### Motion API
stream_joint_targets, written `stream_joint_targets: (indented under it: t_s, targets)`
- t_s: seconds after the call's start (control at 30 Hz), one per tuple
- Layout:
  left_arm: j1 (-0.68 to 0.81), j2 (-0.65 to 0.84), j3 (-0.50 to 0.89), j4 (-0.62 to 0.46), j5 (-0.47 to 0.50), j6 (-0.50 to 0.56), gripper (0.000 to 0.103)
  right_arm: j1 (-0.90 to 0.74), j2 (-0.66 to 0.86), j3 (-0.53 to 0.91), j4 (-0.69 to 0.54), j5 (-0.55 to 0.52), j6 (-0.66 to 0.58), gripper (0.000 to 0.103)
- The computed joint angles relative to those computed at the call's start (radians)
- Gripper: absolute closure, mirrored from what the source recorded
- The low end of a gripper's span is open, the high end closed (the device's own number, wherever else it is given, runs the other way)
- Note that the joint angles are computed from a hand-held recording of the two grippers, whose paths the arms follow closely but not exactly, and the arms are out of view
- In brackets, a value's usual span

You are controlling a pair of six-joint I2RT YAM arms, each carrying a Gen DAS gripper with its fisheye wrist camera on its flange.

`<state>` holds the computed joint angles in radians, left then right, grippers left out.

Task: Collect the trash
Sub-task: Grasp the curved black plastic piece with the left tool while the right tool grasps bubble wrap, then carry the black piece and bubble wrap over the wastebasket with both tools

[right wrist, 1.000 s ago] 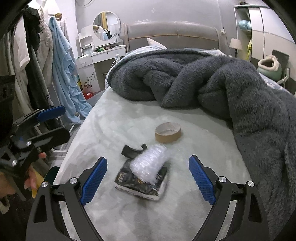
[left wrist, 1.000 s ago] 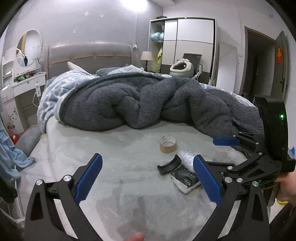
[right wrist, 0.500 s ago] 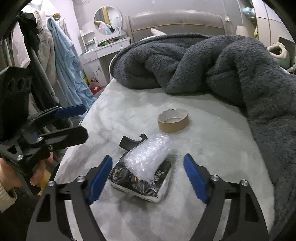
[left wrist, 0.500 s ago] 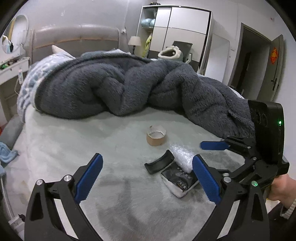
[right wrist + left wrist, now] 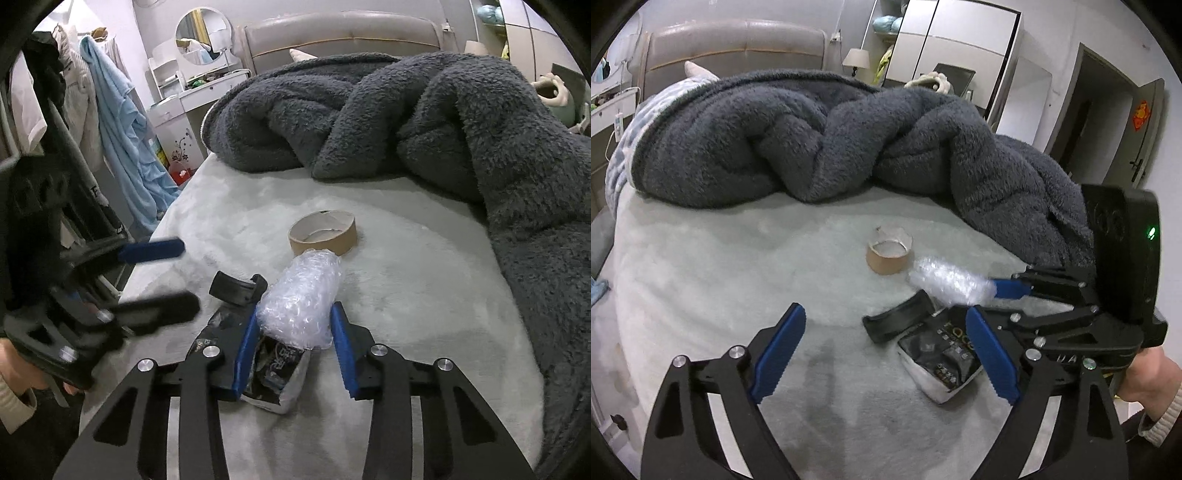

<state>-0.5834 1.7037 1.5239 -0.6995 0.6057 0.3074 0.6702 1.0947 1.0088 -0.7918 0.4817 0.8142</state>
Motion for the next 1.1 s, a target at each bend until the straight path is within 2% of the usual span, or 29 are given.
stream_joint_targets:
  t_s: [0.13,0.4,0.67,0.87,0.97,1.03,1.1]
  targets:
    - [-0.024,0.015,-0.002,-0.021,-0.032,-0.016,0.018,0.023,-0.026,0.007,-0.037,0.029,0.024,0.064]
    - [-0.057,0.041,0.025,-0.054,-0.059,-0.120,0.023,0.044,-0.079,-0.004,-0.088,0.074,0.058,0.064]
    - [-0.106,0.046,0.024,-0.025,-0.128,-0.204,0.023,0.073,-0.120,-0.030,-0.128,0.093,0.098,0.064]
    - [-0.136,0.061,0.034,-0.002,-0.189,-0.255,0.031,0.097,-0.142,-0.039,-0.159,0.101,0.121,0.064]
    - [-0.143,0.067,0.035,-0.002,-0.219,-0.266,0.039,0.109,-0.149,-0.036,-0.175,0.107,0.133,0.064]
    - [-0.142,0.075,0.037,-0.001,-0.238,-0.279,0.049,0.118,-0.155,-0.034,-0.183,0.112,0.140,0.064]
    - [-0.138,0.078,0.039,0.003,-0.236,-0.288,0.051,0.124,-0.157,-0.029,-0.190,0.115,0.144,0.064]
